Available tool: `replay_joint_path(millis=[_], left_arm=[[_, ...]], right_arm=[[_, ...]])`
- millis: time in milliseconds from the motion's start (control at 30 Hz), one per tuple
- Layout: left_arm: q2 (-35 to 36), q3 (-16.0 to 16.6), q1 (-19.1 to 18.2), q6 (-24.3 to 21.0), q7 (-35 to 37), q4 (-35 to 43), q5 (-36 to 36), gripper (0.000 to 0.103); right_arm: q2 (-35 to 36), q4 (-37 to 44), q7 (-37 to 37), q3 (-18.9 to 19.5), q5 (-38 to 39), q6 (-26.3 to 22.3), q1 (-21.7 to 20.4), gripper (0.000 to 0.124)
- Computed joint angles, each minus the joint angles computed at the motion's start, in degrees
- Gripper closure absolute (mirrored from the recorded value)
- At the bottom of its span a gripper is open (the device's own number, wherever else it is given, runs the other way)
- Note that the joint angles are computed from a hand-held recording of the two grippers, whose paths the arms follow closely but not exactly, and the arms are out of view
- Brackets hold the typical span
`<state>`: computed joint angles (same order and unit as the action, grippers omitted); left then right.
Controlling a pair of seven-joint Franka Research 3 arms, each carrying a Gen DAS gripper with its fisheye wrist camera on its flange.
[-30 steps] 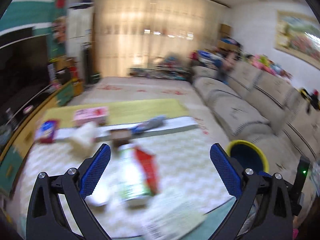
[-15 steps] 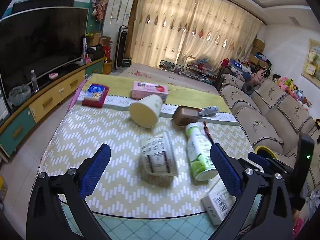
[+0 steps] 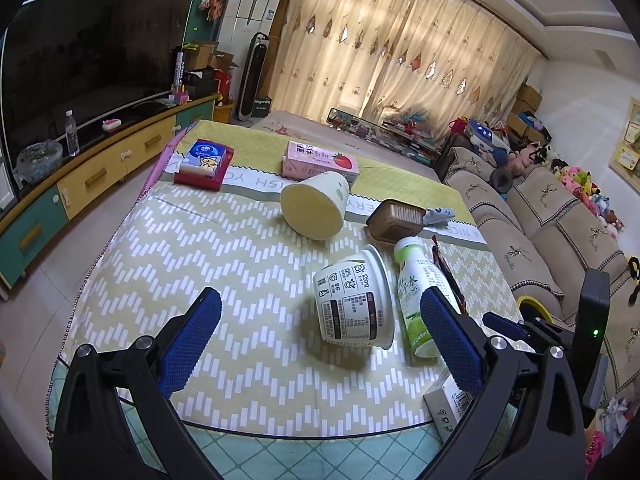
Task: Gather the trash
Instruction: 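Grasp the red snack packet with the right gripper, then carry the red packet over the bin and open the right gripper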
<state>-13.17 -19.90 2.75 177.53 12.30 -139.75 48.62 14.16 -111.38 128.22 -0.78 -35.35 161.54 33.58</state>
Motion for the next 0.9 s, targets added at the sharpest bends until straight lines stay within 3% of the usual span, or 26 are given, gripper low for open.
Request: replay_joint_path(millis=[233,333,367,567,900], left_arm=[[0.7,0.0,-0.3,0.2,-0.1,0.4,0.2,0.005],[1.0,0.2,-0.6,0.1,-0.1,0.6,0.3,0.005],[1.1,0.2,-0.8,0.0,-0.1,0.7,0.4,0.005],[1.4,0.3,-1.1,-0.2,-1.1,1.1,1.6,0.005],[2.2,1.1,-3.5,-1.8,-0.6,2.6,2.7,0.005]], right_arm=[[3.1,3.7,1.2,-1.0,-0.9,-1.5,1.1,0.085],[4.2,4.7,2.2,-1.6,0.0,-0.9,1.0,0.098],[4.3,4.7,1.7,-1.4,1.1,-0.5,0.6,0.108],[3.0,2.5,2.3,-3.0,2.7,3.2,0.9,0.121],[-2.8,-5.6,-1.2,-2.0,11.8,12.7,-1.8,0.122]])
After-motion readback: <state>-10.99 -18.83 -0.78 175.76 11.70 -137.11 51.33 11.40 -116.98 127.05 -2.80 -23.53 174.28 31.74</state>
